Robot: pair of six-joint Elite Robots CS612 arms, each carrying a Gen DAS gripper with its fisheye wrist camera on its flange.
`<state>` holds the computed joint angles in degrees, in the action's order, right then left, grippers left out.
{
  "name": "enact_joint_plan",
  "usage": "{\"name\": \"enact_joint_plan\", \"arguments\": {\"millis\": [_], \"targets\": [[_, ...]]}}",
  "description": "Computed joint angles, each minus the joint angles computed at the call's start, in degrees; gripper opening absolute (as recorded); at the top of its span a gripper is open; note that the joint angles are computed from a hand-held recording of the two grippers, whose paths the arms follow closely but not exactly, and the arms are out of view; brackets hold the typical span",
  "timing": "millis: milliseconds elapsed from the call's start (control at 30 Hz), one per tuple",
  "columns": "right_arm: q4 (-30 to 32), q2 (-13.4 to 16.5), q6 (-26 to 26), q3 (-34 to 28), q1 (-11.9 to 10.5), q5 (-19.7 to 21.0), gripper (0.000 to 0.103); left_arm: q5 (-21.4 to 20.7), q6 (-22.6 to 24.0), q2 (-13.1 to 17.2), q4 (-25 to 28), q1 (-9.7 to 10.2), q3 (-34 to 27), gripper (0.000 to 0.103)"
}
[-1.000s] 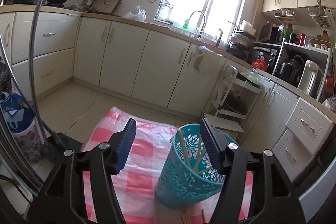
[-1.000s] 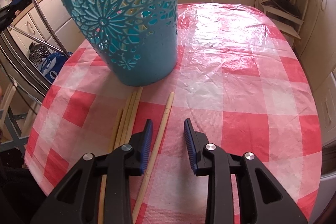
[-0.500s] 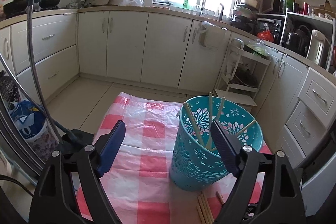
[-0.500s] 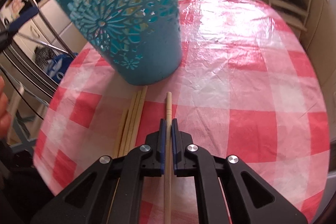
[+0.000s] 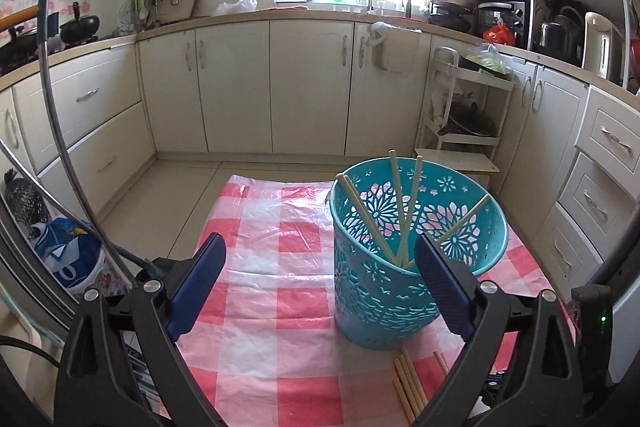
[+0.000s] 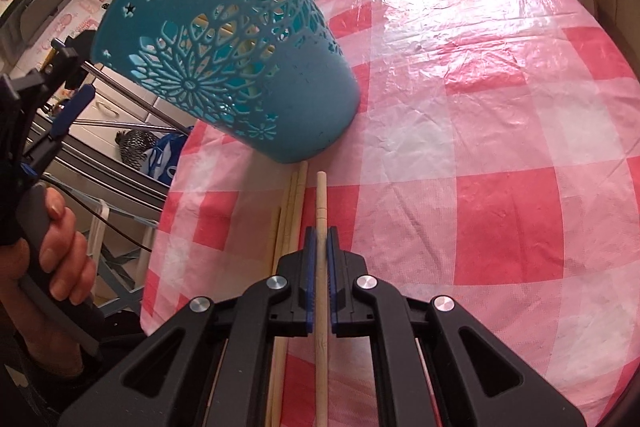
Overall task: Organize utensils
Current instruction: 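Lift the stick over the teal basket and open the right tool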
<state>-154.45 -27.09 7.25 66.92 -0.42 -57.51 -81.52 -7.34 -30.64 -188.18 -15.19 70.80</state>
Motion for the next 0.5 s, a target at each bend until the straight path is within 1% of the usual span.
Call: {"name": "enact_joint_plan", "arguments": {"millis": [133, 267, 367, 467, 500], "targets": [[-0.9, -0.1, 0.8, 0.5, -0.6, 3.4, 0.006, -0.1, -0.5, 0.0, 1.0, 0.10, -0.2, 0.093], [-3.9, -0.7, 2.7, 1.7, -1.5, 7.5, 0.006, -0.6, -1.1, 0.0, 1.5, 0.27, -0.2, 0.094], [-8.1, -1.4, 5.6, 3.1, -2.3, 11.6, 0.006, -0.6, -1.7, -0.1, 1.7, 0.44, -0.2, 0.094], [-15.2, -2.1, 10.8, 4.4, -2.9, 16.2, 0.006, -0.7, -2.7, -0.2, 1.6, 0.62, 0.1, 0.094], [-17.1, -2.3, 12.1, 4.5, -3.0, 16.9, 0.006, -0.7, -3.2, -0.3, 1.6, 0.72, 0.2, 0.094]]}}
